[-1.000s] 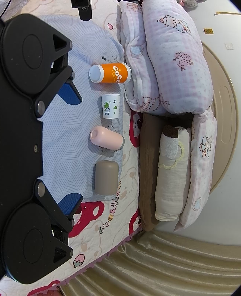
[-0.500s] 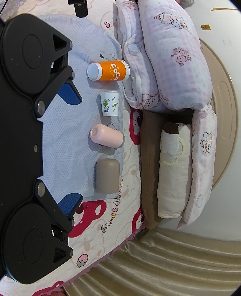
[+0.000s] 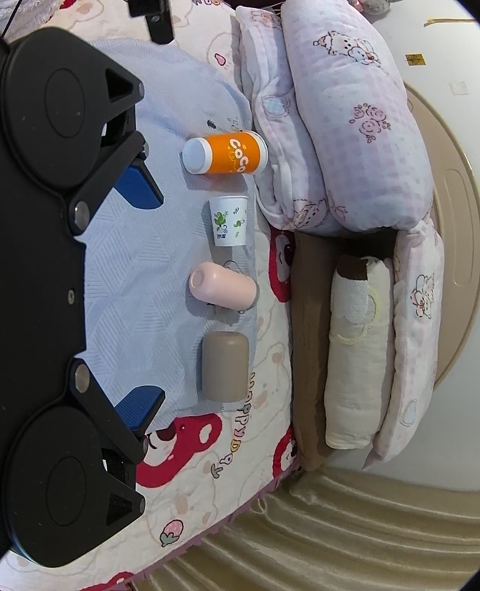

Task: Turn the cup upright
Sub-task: 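Close the left tool on the orange cup's body while the right tool grips its bottom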

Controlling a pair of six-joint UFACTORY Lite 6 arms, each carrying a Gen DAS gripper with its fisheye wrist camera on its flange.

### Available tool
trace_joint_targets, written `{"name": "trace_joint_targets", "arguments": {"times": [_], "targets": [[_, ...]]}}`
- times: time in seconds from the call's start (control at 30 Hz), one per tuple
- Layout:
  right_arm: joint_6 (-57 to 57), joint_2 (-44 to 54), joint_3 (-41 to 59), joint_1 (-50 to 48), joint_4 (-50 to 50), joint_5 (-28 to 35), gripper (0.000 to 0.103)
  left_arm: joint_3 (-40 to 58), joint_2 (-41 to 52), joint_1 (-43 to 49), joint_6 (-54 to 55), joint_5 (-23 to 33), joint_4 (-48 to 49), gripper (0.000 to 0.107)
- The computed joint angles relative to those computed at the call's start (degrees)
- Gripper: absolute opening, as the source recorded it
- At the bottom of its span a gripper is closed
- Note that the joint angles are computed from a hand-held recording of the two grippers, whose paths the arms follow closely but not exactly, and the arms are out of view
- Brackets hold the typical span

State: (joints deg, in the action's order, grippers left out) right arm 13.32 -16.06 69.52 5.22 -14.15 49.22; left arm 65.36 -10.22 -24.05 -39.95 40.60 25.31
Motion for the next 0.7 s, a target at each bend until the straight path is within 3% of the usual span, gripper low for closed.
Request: {"name": "trace_joint_targets", "arguments": {"times": [0.17,0.3,0.47,0.57,0.7], "targets": [[-11.89,-1.03,1.38,-1.45,9.34,-2.62,0.103,3.74,1.15,5.36,9.47,0.7,-6.49,0.102],[-27.9,-0.75,-0.83,-5.43,20.88,-9.02,0.103,10.54,5.41,9.87,17.58,2.62,-10.7,0.102],[-32.79,4.62,1.69,-7.23,26.14,-11.47,0.103,22.6,15.4,15.28,23.92,4.99,-16.97,0.102],[-37.36,8.26,5.16,-7.21,31.75,-9.05,0.103,28.63,21.07,15.85,24.73,5.47,-18.5,0.102],[-38.47,14.73,10.29,-2.78,32.22,-9.56,0.103,37.45,29.74,16.94,28.24,6.5,-23.93,0.1]]}}
